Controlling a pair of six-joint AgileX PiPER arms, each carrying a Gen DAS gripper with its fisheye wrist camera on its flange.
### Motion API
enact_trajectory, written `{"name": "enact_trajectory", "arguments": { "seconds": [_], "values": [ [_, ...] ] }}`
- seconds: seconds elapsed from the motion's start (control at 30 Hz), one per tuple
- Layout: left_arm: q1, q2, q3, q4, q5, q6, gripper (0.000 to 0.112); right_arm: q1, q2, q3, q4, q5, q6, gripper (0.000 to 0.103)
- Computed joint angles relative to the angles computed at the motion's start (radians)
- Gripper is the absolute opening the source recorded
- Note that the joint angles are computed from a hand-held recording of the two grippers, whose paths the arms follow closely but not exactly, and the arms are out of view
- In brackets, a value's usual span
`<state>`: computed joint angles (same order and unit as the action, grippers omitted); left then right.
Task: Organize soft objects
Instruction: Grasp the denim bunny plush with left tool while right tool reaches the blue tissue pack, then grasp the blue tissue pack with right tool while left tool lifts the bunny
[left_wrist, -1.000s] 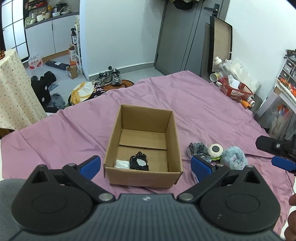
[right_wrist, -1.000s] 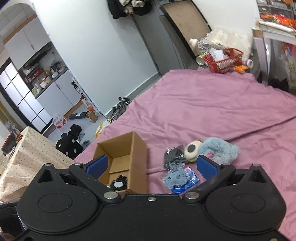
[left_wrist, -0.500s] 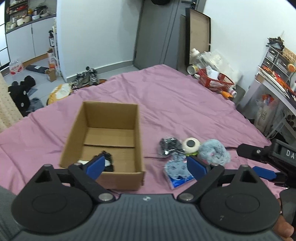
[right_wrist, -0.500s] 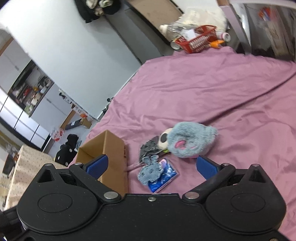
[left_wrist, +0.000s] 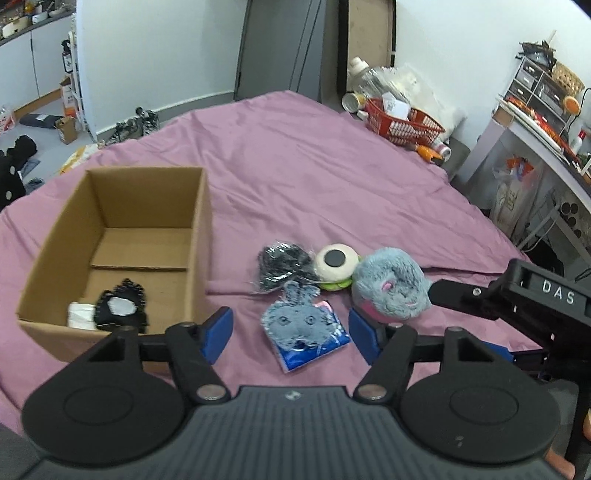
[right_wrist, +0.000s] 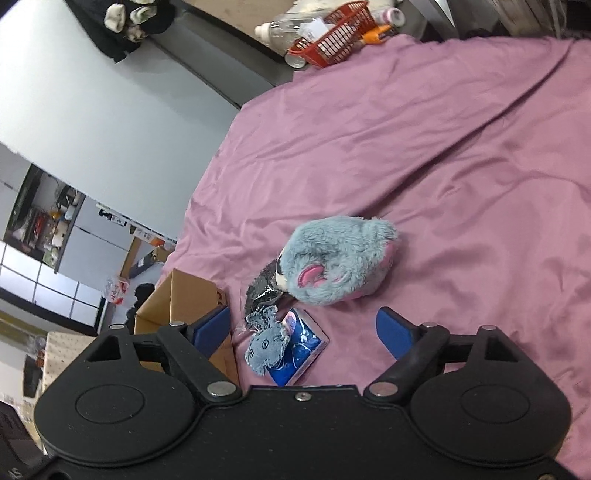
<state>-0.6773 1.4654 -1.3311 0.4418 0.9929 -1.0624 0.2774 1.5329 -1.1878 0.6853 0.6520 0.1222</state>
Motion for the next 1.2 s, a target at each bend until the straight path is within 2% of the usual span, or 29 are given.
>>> {"name": "enact_trajectory", "arguments": {
  "seconds": [0.17, 0.43, 0.5, 0.77, 0.9, 1.0, 1.2],
  "values": [
    [0.011, 0.081, -0.037, -0.031, -0.022, 0.044, 0.068, -0.04, 0.055, 0.015, 0.162, 0.039, -0.091, 0.076],
    [0.04, 0.201, -0.078, -0.068, -0.034, 0.115, 0.068, -0.034, 0.123, 0.003, 0.215, 0.068, -0.103, 0.073],
    [0.044, 0.22, -0.078, -0.062, -0.034, 0.116, 0.068, -0.037, 0.138, 0.002, 0.23, 0.075, -0.104, 0.069],
    [0.07, 0.285, -0.089, -0.082, -0.051, 0.163, 0.068, -0.043, 0.196, -0.01, 0.29, 0.094, -0.129, 0.068],
    [0.091, 0.287, -0.072, -0.105, -0.083, 0.179, 0.054, -0.039, 0.22, -0.026, 0.293, 0.099, -0.128, 0.068],
    [0.087, 0.278, -0.078, -0.086, -0.061, 0.165, 0.042, -0.032, 0.243, -0.046, 0.297, 0.104, -0.122, 0.068],
    [0.093, 0.199, -0.069, -0.084, -0.036, 0.154, 0.04, -0.012, 0.266, -0.064, 0.284, 0.102, -0.113, 0.066]
  ]
}}
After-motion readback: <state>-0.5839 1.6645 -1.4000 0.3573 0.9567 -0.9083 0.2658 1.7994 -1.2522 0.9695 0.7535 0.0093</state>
